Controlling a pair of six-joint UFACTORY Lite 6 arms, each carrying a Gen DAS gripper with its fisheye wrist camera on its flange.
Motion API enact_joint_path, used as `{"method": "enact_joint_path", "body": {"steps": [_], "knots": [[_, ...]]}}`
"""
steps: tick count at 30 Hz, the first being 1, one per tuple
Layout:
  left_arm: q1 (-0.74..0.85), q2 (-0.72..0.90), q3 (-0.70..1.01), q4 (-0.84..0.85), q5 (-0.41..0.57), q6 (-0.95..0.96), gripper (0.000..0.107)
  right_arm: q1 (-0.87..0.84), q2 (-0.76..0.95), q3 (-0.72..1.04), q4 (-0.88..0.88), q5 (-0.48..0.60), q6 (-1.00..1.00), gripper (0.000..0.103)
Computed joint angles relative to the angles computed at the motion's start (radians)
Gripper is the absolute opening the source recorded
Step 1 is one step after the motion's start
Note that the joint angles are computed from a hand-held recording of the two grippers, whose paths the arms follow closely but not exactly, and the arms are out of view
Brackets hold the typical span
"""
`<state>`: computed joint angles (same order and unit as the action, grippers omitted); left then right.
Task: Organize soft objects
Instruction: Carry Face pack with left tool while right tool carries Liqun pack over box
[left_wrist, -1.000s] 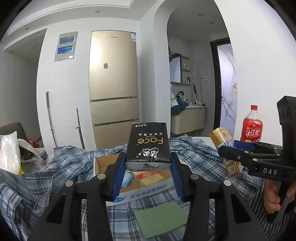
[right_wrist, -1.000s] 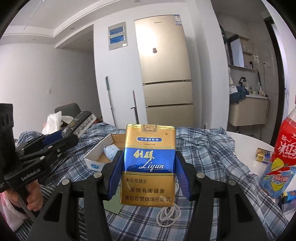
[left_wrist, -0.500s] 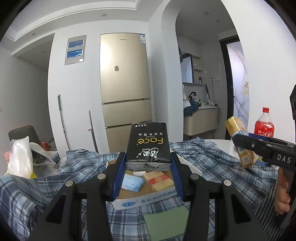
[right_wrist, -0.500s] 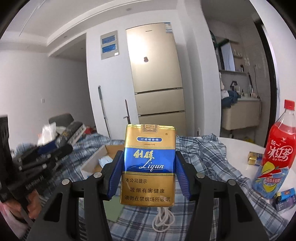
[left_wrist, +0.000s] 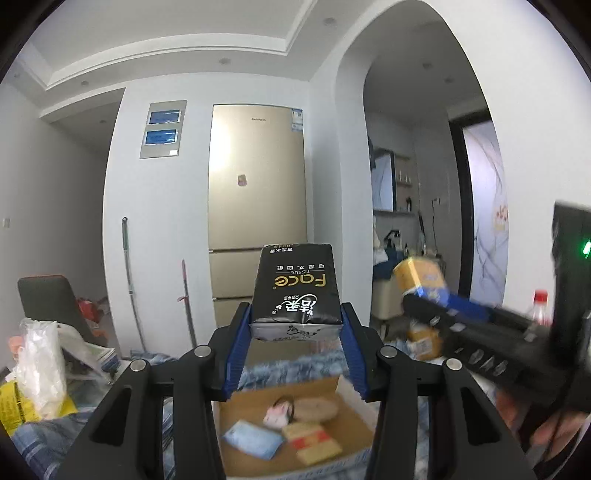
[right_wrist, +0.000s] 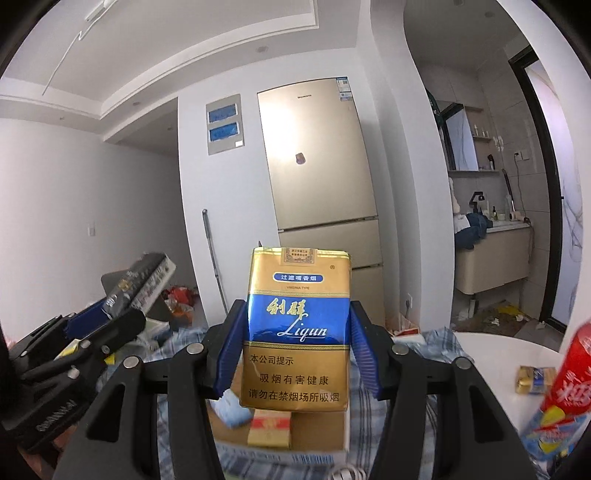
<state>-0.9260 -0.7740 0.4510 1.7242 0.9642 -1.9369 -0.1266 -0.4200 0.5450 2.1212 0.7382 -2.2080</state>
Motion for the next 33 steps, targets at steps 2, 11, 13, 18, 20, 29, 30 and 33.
{"method": "enact_joint_path", "body": {"steps": [2, 11, 13, 18, 20, 29, 30, 33], "knots": [[0.062, 0.022, 0.033, 0.051, -0.04, -0.01, 0.049, 0.05, 0.044, 0.041, 0.094, -0.039, -0.063, 0.053], [0.502, 0.147, 0.062, 0.339, -0.377, -0.417, 0.049, 0.14, 0.256, 0.187, 0.327, -0.081, -0.194, 0.053], [0.555, 0.223, 0.049, 0.45, -0.394, -0.526, 0.049, 0.147, 0.299, 0.188, 0.362, -0.07, -0.223, 0.053], [0.616, 0.375, 0.04, 0.623, -0.408, -0.679, 0.049, 0.205, 0.432, 0.209, 0.489, -0.075, -0.367, 0.053], [0.647, 0.385, 0.011, 0.703, -0.423, -0.798, 0.049, 0.215, 0.472, 0.214, 0.505, -0.074, -0.403, 0.053], [0.723, 0.446, 0.027, 0.878, -0.518, -0.973, 0.049, 0.206, 0.564, 0.215, 0.503, -0.086, -0.493, 0.053], [0.753, 0.444, 0.035, 0.946, -0.551, -1.036, 0.049, 0.206, 0.565, 0.214, 0.498, -0.085, -0.492, 0.053], [0.784, 0.458, 0.06, 0.977, -0.602, -1.056, 0.049, 0.212, 0.556, 0.207, 0.461, -0.089, -0.474, 0.053]]}}
